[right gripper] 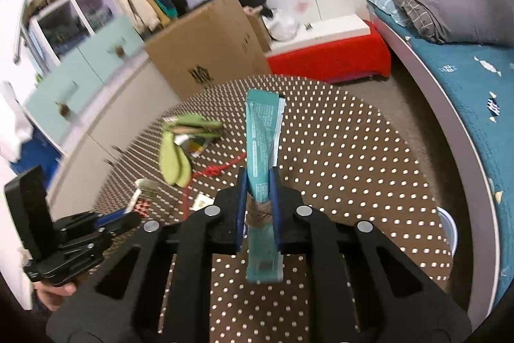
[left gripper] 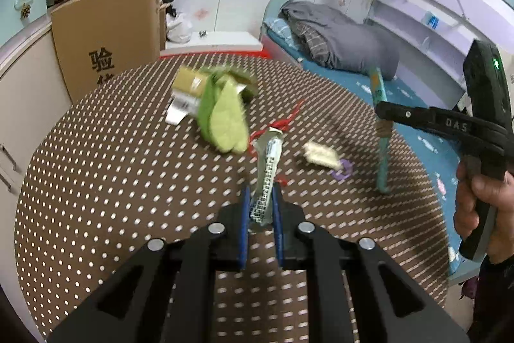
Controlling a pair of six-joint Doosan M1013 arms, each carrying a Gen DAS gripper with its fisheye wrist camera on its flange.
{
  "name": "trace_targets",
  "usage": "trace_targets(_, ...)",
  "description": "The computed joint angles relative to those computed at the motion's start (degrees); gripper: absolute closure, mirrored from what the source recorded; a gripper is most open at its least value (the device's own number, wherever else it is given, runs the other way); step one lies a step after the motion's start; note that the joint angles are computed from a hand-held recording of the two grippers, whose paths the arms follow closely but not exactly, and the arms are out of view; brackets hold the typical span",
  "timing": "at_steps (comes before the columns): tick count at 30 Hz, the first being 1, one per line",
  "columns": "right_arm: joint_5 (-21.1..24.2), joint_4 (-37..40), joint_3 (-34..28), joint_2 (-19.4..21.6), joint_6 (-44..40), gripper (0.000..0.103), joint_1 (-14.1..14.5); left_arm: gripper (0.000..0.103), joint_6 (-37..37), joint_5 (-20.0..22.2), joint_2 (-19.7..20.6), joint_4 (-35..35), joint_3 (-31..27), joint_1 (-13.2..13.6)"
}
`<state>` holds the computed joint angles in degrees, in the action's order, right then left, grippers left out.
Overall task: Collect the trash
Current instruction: 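Carry the silver wrapper and teal packet over the wastebasket and open both tools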
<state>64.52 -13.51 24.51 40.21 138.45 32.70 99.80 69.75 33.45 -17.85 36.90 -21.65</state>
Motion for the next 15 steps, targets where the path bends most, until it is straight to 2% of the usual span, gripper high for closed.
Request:
trace_targets(4, -5.21, 0.66, 5.95, -3.65, 1.38, 0.089, -0.75, 0.09, -0.08, -0.15, 0.67, -1.28, -2.59, -0.88)
trace_targets(15, -14.29, -3.08, 17.13, -10.55, 5.35, 0.089, -1.11, 0.09, -1.28, 1.83, 3.94, -1.96, -9.87, -3.24)
